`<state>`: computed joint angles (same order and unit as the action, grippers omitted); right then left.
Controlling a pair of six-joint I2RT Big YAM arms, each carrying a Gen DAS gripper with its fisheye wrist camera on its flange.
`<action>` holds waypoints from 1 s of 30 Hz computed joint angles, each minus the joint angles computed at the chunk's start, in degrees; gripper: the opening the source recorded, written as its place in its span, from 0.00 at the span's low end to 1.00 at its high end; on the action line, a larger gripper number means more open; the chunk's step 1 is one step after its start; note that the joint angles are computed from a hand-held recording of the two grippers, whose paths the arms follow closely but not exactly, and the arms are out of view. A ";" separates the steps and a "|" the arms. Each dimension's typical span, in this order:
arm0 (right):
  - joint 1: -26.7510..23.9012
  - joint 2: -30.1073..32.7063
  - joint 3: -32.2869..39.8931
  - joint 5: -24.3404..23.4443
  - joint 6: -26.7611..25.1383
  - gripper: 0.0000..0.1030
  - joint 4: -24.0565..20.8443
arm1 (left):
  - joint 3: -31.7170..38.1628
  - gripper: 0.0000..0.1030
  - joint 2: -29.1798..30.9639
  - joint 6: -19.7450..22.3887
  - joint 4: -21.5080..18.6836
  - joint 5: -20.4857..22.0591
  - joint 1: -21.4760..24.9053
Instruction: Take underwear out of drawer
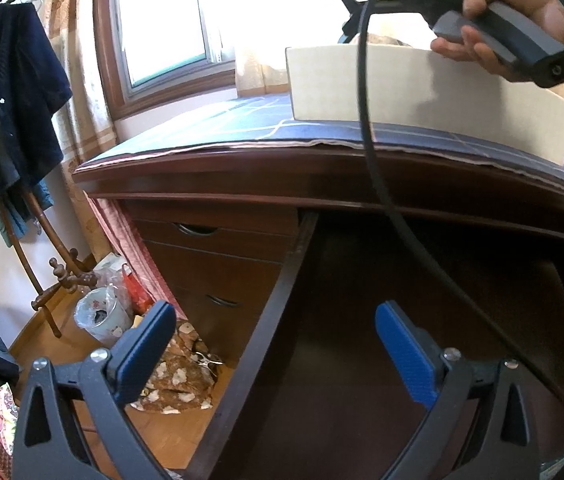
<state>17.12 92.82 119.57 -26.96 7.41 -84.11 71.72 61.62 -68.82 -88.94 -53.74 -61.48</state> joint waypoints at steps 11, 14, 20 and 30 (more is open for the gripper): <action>-1.76 -7.82 -7.49 1.70 -5.29 0.94 2.29 | 0.32 0.99 0.61 -0.18 -0.42 -0.83 -0.21; -2.46 -11.06 -10.82 2.52 -6.68 0.94 5.13 | 0.41 0.99 0.72 -0.37 -0.65 -0.71 -0.29; -5.00 -20.27 -20.27 2.49 -7.48 0.94 13.42 | 0.61 0.99 1.19 -0.77 -1.49 -1.44 -0.70; -10.96 -36.12 -34.88 5.91 -3.03 0.94 23.88 | 0.03 0.99 -0.45 2.05 1.27 2.01 0.66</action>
<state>6.15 56.70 84.70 -21.05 4.38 -60.23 71.75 61.17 -66.77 -87.67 -51.73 -60.82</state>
